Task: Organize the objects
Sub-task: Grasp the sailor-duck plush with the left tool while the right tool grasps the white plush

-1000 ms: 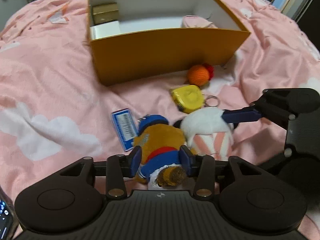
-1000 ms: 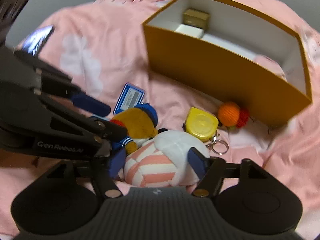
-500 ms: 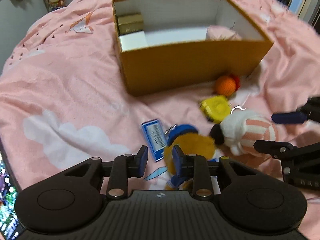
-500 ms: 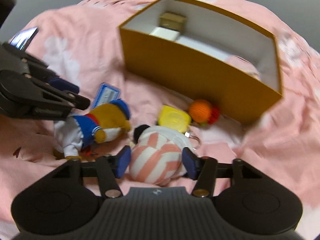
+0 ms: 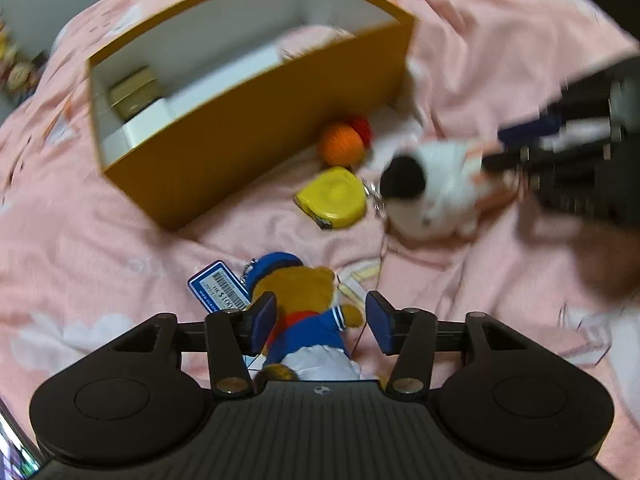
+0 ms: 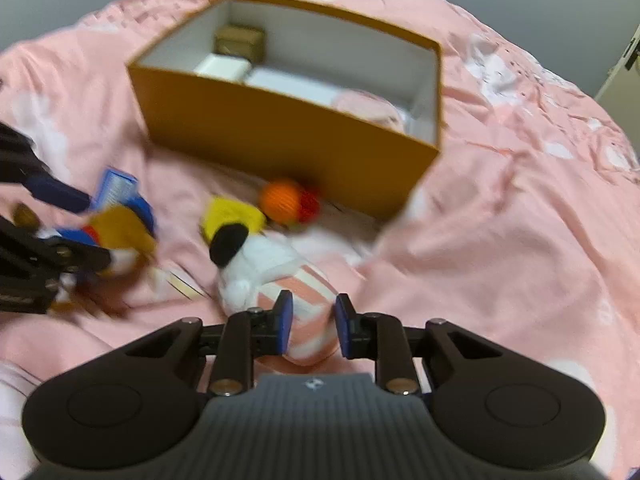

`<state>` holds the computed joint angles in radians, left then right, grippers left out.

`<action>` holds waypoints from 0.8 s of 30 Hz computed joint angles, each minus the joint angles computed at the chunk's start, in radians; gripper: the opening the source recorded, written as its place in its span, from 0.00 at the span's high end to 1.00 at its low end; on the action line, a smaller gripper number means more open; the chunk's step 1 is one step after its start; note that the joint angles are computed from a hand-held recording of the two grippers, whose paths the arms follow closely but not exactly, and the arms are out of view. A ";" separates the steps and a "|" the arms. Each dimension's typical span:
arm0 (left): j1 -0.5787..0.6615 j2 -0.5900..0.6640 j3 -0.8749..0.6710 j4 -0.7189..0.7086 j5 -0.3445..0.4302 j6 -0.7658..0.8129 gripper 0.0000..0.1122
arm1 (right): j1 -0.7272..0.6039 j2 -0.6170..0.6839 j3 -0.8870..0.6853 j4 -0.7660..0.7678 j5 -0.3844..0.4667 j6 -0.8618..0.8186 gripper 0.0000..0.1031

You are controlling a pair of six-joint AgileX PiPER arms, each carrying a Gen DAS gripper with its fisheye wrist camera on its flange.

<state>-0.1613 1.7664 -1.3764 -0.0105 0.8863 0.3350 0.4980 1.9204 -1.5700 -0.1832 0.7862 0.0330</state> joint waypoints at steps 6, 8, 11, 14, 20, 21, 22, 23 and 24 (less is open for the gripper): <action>-0.050 0.076 -0.044 0.135 0.051 -0.028 0.43 | -0.048 0.018 -0.020 0.061 0.023 -0.069 0.76; -0.042 0.098 -0.067 0.138 0.068 -0.024 0.42 | -0.053 0.029 -0.038 0.068 0.039 -0.101 0.76; -0.021 0.124 -0.090 0.127 0.087 -0.021 0.42 | -0.071 0.046 -0.081 0.108 0.085 -0.181 0.76; 0.028 0.139 -0.114 0.085 0.114 -0.029 0.49 | -0.085 0.057 -0.120 0.143 0.132 -0.253 0.74; 0.140 0.112 -0.113 -0.071 0.140 0.021 0.55 | -0.104 0.066 -0.206 0.224 0.195 -0.392 0.62; 0.149 0.105 -0.112 -0.087 0.140 0.017 0.56 | -0.104 0.067 -0.217 0.242 0.198 -0.421 0.58; 0.155 0.093 -0.109 -0.105 0.139 0.015 0.56 | -0.102 0.068 -0.228 0.257 0.204 -0.454 0.57; 0.164 0.080 -0.102 -0.129 0.132 0.020 0.57 | -0.096 0.073 -0.241 0.261 0.210 -0.481 0.53; 0.172 0.075 -0.109 -0.158 0.133 0.023 0.57 | -0.088 0.079 -0.252 0.257 0.209 -0.503 0.51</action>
<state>0.0103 1.8412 -1.4859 -0.1681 1.0191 0.3581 0.4096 1.9996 -1.8222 0.0739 0.9955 -0.4698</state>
